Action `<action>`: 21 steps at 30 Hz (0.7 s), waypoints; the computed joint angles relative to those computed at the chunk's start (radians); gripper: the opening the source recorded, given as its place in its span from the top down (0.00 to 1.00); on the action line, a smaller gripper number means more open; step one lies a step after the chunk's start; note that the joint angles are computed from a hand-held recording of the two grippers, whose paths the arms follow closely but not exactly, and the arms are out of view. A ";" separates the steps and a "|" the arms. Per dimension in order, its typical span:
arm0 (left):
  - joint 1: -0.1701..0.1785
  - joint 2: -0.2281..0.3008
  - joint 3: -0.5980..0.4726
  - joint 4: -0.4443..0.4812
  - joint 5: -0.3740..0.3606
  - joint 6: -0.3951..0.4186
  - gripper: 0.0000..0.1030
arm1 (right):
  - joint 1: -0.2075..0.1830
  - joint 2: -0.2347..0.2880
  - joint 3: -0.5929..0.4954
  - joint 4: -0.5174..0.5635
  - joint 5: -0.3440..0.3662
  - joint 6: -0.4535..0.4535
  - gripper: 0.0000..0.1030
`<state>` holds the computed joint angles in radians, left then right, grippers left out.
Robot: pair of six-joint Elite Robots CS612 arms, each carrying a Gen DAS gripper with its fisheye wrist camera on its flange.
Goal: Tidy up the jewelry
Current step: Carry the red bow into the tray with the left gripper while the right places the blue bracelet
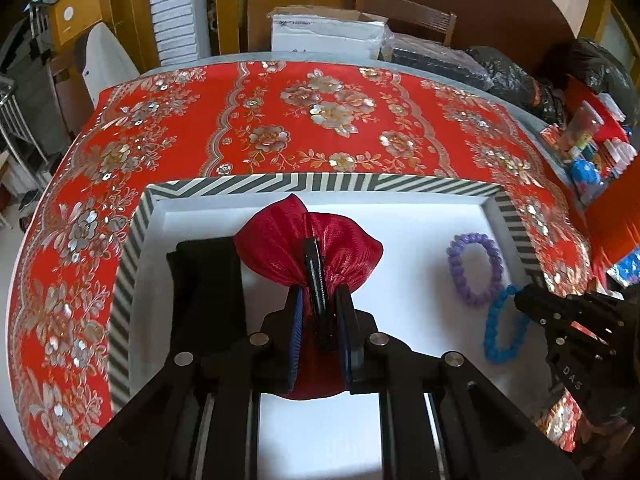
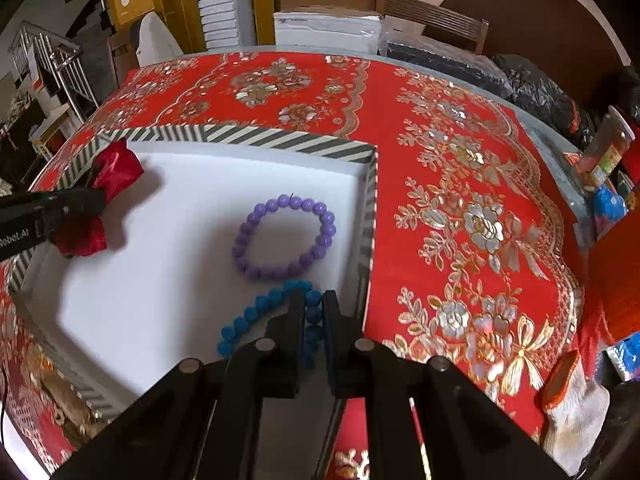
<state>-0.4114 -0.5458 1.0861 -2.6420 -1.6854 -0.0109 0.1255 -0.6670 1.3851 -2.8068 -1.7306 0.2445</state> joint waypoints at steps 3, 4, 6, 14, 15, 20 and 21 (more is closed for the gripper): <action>-0.003 0.019 -0.029 0.019 0.023 -0.012 0.90 | -0.002 0.013 -0.020 -0.004 -0.010 0.008 0.92; -0.004 0.025 -0.039 0.026 0.027 -0.017 0.90 | -0.003 0.015 -0.021 -0.012 -0.006 0.013 0.92; -0.004 0.035 -0.054 0.036 0.032 -0.027 0.90 | -0.007 0.017 -0.018 -0.033 0.011 0.026 0.92; -0.001 0.061 -0.093 0.056 0.023 -0.069 0.90 | -0.011 0.004 0.009 -0.072 0.039 0.029 0.86; 0.000 0.063 -0.095 0.059 0.021 -0.074 0.86 | -0.010 0.002 0.014 -0.080 0.042 0.031 0.79; 0.002 0.070 -0.105 0.068 0.010 -0.074 0.76 | -0.008 -0.012 0.038 -0.121 0.047 0.038 0.62; 0.002 0.069 -0.104 0.068 0.009 -0.073 0.75 | -0.008 -0.015 0.043 -0.123 0.048 0.041 0.61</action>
<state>-0.4094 -0.4765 0.9817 -2.5743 -1.6765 -0.0839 0.1180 -0.6820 1.4277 -2.9302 -1.6829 0.2851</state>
